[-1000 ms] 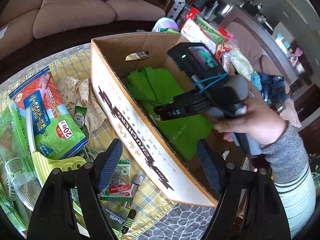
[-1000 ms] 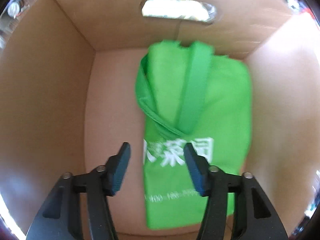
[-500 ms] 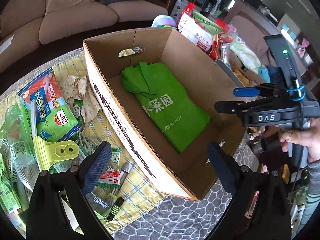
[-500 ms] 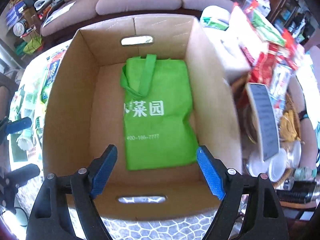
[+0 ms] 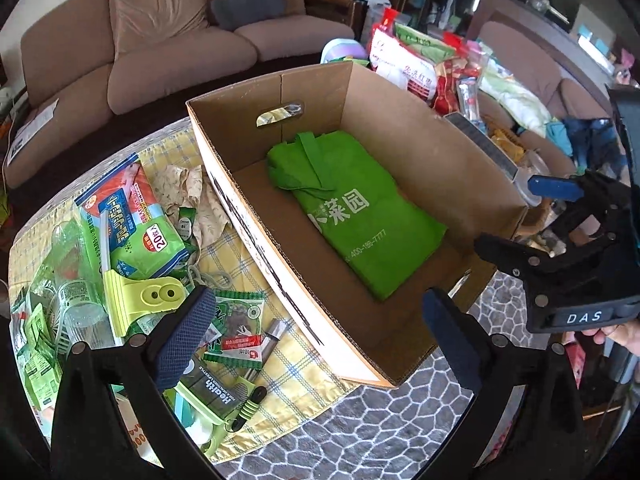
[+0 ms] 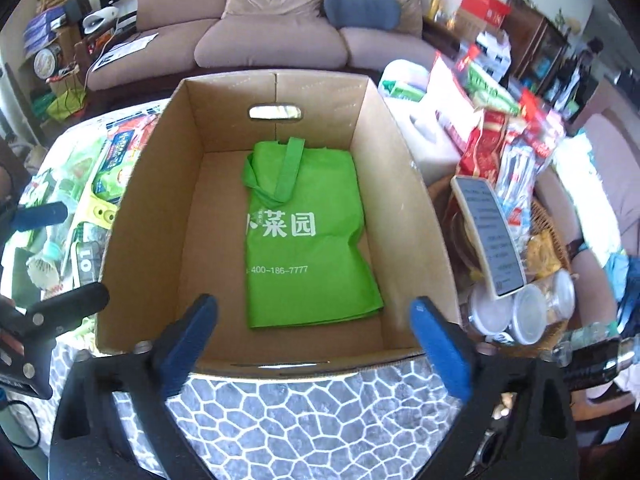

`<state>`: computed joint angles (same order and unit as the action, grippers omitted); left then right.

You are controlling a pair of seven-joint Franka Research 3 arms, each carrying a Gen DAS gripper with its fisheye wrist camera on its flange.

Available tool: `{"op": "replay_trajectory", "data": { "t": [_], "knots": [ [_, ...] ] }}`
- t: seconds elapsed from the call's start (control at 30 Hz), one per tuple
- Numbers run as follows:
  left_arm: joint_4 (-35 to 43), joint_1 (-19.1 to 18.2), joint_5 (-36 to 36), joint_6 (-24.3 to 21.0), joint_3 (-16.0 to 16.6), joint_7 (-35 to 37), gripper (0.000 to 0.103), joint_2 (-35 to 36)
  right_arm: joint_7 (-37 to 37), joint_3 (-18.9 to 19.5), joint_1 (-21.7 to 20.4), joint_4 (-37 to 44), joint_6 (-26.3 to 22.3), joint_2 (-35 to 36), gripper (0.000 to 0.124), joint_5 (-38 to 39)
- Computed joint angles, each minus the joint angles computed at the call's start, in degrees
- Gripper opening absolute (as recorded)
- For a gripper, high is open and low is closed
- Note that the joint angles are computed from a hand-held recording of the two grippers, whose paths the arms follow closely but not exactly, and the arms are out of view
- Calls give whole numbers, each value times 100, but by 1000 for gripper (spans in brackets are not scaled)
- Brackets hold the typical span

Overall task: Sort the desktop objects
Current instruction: 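Open the right gripper and release the bags inside the box, then withdraw both tools from the box back over the cluttered table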

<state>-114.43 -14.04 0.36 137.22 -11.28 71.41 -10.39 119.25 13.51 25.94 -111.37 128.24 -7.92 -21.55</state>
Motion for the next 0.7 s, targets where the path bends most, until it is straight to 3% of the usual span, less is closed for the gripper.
{"op": "replay_trajectory", "data": {
  "t": [0.47, 0.7],
  "knots": [
    [-614, -144, -297, -125, 172, 141, 103, -1028, 323, 337, 186, -109, -124, -396, 103, -44],
    [-1681, -185, -364, -144, 464, 248, 103, -2337, 515, 598, 370, -164, 157, -585, 103, 63]
  ]
}}
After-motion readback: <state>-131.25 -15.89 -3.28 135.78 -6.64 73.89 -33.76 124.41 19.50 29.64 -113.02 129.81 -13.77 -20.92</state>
